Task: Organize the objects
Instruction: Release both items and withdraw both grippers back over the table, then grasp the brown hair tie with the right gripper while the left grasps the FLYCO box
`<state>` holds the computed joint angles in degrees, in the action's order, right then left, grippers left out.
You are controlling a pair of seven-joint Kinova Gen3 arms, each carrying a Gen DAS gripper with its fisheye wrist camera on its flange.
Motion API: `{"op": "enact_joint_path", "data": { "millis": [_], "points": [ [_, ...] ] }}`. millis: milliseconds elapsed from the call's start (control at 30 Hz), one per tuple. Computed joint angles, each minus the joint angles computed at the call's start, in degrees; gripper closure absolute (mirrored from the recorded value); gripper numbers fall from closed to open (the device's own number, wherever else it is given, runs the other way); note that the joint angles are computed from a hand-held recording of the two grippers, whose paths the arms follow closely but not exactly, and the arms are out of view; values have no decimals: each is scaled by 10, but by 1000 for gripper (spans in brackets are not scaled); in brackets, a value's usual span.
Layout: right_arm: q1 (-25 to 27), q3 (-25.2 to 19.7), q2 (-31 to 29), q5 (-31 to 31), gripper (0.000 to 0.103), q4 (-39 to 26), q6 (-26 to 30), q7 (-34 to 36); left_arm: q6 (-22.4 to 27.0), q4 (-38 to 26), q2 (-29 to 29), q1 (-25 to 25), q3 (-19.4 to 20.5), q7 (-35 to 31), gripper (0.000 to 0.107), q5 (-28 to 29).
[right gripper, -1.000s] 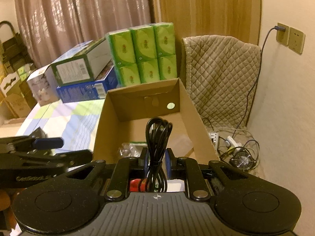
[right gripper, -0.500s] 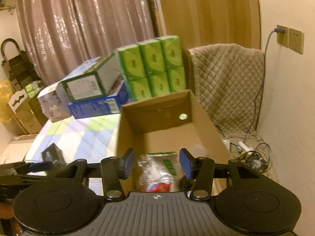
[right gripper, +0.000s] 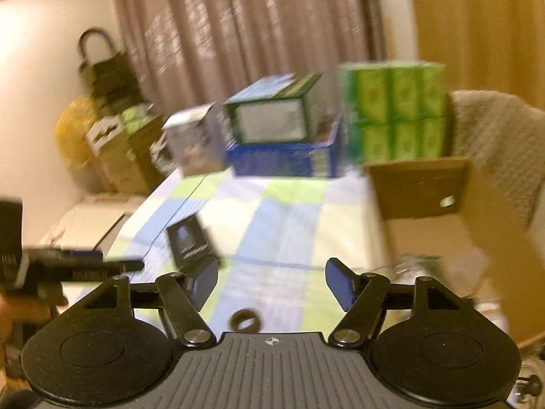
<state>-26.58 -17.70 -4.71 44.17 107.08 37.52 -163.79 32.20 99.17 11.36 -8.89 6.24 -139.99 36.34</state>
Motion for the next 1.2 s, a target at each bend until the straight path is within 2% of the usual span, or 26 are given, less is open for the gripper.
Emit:
{"op": "enact_joint_path", "data": {
  "millis": [100, 267, 533, 700, 833, 867, 1000, 1067, 1133, 1200],
  "points": [
    [-13, 5, 52, 8, 35, -2, -32, -22, -21, 1, 14, -12, -4, -4, 15, 5],
    [-46, 43, 126, 32, 35, -2, -75, -45, -61, 7, 40, -21, 9, -3, 9, 1],
    [-105, 137, 193, 94, 35, 22, -162, -98, -122, 12, 85, -28, 47, 27, 5, -31],
    [-105, 156, 227, 60, 35, 5, -173, -37, -125, -2, 109, -43, 73, 47, 5, -49],
    [-114, 172, 243, 32, 35, -6, -174, 6, -110, -16, 122, -44, 73, 74, 5, -64],
    [-118, 176, 247, 26, 37, -8, -174, 16, -109, -18, 125, -43, 72, 78, 5, -68],
    [-127, 186, 258, -10, 58, -21, -160, 66, -110, -24, 130, -49, 80, 87, 5, -75],
    [-140, 202, 259, -19, 62, -23, -160, 71, -106, -27, 133, -48, 79, 94, 5, -80],
    [-145, 209, 261, -30, 72, -27, -160, 85, -104, -29, 134, -49, 81, 96, 5, -83],
    [-149, 213, 263, -38, 88, -33, -154, 103, -103, -31, 136, -46, 79, 101, 5, -88]
  ]
}}
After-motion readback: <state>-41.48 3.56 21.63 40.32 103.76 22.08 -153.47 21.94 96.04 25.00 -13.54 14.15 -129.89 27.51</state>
